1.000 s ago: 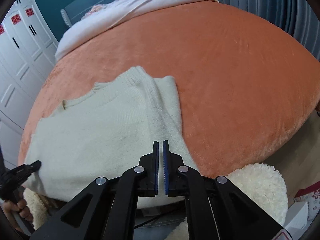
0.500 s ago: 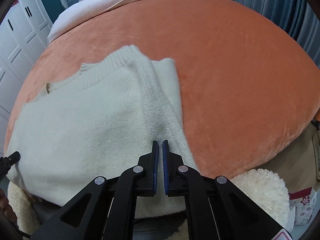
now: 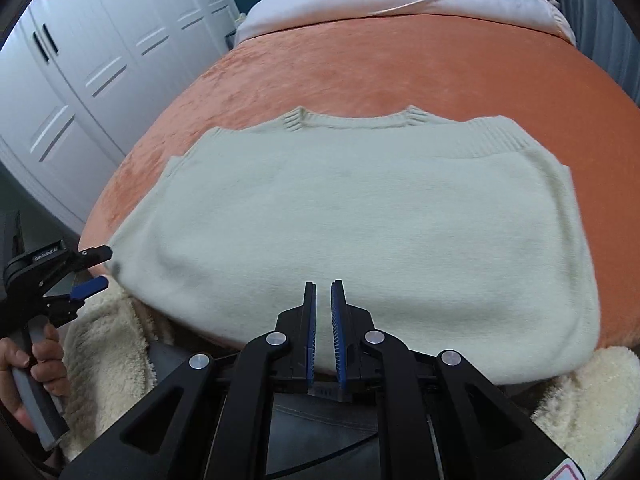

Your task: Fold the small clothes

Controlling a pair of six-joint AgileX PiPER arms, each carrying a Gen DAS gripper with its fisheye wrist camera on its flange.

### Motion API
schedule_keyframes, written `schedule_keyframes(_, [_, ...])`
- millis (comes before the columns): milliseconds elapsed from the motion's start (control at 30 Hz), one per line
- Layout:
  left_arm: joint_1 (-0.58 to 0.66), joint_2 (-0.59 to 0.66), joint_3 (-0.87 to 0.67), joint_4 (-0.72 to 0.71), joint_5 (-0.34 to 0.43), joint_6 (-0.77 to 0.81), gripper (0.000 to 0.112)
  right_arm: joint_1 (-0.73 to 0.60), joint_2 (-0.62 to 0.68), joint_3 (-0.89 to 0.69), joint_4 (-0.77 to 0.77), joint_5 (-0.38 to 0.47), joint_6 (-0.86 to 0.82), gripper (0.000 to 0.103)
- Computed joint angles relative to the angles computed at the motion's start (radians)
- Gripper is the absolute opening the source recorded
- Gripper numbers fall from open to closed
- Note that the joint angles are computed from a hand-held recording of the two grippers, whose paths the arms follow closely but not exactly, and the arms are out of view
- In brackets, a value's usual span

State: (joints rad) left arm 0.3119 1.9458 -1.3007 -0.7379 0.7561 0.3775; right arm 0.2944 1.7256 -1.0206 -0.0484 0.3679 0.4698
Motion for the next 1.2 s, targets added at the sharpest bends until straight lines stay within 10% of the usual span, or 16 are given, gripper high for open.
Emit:
schedule_keyframes(233, [-0.048,0.132,-0.074,-0.027,-0.020,-0.067,0.059,0.050,0.143,-0.062,-0.104,0.028,0.100,0.008])
schedule_keyframes(333, [-0.048,0.145,-0.118,-0.079,0.029,-0.011,0.020,0.062,0.139,-0.051,-0.159,0.020,0.145,0.008])
schedule_keyframes(533, [-0.121,-0.030,-0.090,-0.108,0.017,0.090,0.011,0.038,0.083,0.004,-0.066,-0.036,0.092,0.008])
schedule_keyframes(767, [-0.461,-0.155,-0.182,-0.038,0.001,0.117,0.010,-0.132,-0.258,0.320,0.017,-0.140,0.065,0.010])
schedule_keyframes(1000, [-0.813,0.080,-0.292,0.255,-0.008,-0.072,0.011,-0.507,-0.463,0.448,0.401,-0.056,-0.398,0.014])
schedule_keyframes(1100, [-0.840,0.045,-0.155,0.290,-0.142,-0.075,0.017,-0.558,-0.479,0.444,0.498,-0.024,-0.525,0.015])
schedule_keyframes(1200, [-0.797,-0.065,-0.035,0.222,-0.182,0.065,0.042,-0.556,-0.485,0.430,0.606,-0.018,-0.646,0.048])
